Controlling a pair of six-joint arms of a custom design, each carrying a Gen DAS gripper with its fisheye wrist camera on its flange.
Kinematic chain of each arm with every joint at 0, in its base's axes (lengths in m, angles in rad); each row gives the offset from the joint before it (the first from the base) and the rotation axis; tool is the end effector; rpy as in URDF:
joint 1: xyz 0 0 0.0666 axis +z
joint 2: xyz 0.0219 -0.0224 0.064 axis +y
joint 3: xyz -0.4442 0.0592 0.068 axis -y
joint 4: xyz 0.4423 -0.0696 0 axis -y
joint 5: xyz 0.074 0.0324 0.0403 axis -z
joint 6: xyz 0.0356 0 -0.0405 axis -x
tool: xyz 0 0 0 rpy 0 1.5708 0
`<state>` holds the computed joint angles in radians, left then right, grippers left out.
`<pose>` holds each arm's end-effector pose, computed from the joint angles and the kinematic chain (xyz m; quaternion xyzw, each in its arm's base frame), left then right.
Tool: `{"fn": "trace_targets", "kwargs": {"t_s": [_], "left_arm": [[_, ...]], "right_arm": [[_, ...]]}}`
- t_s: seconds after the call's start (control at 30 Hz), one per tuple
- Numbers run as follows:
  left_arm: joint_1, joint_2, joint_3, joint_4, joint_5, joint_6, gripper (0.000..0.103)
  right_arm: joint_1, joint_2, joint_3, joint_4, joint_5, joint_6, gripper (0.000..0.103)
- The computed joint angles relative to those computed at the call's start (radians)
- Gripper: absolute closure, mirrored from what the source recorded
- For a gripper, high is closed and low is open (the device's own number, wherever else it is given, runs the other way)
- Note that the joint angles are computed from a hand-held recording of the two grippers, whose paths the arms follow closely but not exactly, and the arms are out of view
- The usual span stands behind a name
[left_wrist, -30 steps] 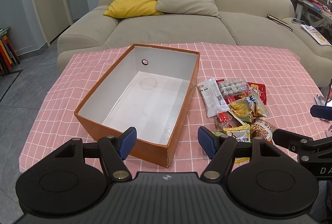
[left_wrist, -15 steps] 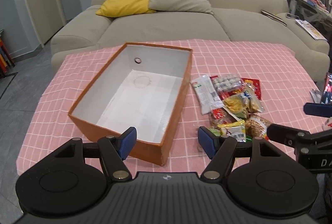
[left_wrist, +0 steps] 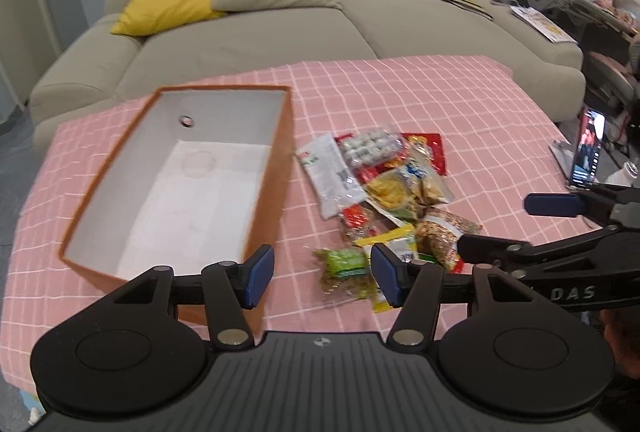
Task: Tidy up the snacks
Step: 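Lower left tool to yellow Amerio bag while right tool reaches striped peanut bag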
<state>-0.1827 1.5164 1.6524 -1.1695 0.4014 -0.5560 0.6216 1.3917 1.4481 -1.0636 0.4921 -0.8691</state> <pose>0.5464 -0.1155 0.5460 0.3904 0.8620 -0.1406 0.2912 0.4225 0.2815 0.5156 0.1822 0.9161 0.0110 0.3569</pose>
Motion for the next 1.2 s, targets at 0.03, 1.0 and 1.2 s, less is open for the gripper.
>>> {"fn": "trace_targets", "kwargs": {"t_s": [0.03,1.0,1.2], "left_arm": [[-0.005,0.007,0.006,-0.014,0.006,-0.005,0.037],[-0.162,0.188,0.047,-0.153,-0.097,0.271,0.026],[-0.189,0.2,0.039,-0.14,-0.167,0.291,0.023]], "right_arm": [[-0.004,0.0,-0.006,0.0,-0.003,0.011,0.014],[-0.186,0.026,-0.169,0.116,-0.262,0.471,0.037],[-0.21,0.025,-0.185,0.143,-0.303,0.491,0.037]]}}
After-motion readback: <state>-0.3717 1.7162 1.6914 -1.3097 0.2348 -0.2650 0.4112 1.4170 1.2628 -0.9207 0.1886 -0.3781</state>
